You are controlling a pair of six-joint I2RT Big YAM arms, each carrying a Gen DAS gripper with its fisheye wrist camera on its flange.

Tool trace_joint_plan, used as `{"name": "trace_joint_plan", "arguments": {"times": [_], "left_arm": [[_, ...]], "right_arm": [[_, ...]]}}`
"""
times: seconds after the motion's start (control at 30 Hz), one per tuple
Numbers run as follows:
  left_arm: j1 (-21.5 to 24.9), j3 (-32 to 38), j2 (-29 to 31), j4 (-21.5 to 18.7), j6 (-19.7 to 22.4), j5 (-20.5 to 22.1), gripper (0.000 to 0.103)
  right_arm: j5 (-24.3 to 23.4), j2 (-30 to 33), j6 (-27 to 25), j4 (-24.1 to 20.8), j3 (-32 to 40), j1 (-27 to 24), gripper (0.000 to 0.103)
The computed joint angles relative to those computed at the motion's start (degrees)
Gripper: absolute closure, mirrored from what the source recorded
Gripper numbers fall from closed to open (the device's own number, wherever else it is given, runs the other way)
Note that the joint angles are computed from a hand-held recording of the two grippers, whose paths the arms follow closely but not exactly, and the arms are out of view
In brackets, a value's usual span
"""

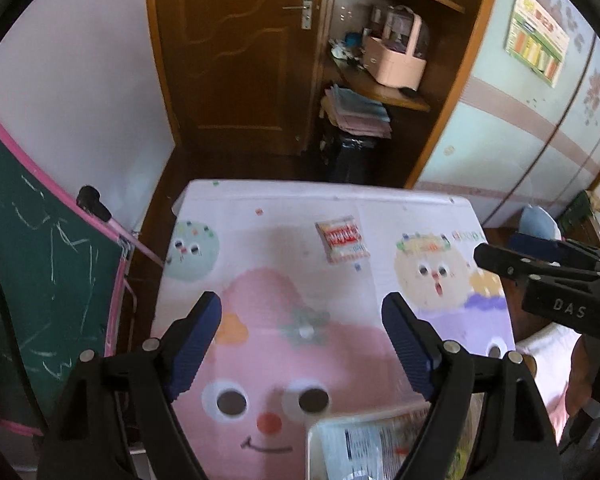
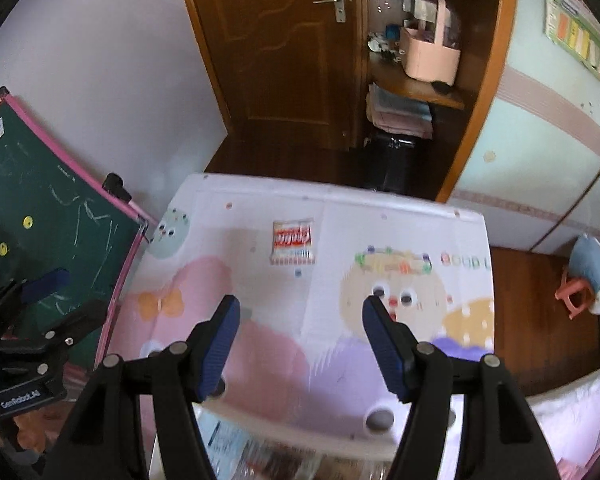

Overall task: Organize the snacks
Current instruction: 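Move the right gripper over the table to the red-white Cookies bag, then close the right gripper on the Cookies bag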

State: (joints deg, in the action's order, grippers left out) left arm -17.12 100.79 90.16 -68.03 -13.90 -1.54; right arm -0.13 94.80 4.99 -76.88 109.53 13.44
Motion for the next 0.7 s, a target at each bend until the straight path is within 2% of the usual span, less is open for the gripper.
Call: {"name": "trace_joint_plan", "arguments": {"times": [0.13,0.27,0.47,0.7], "left_arm": [[1.2,5.2,5.5,0.2,-0.2,-1.0,0.021],[2.6,10.3,11.7,-0.1,-0.9,-2.2,0.021],[4.8,15.3,20.3,-0.6,-4.9,-1.8,0.021],[6.3,17.2,27.0,-0.6,-9.7,0.2,0.021]], "right_arm": [[-3.4,7.6,0.0,-1.0,6.9,-0.9,0.039],[-2.4,14.5,0.3,-0.1,11.5,-1.0,0.039],[-3.5,25.9,2.5,-2.3,19.4,-1.4,0.039],[-3.4,33.2,3.0,-2.7,22.5,-0.8,0.039]]}}
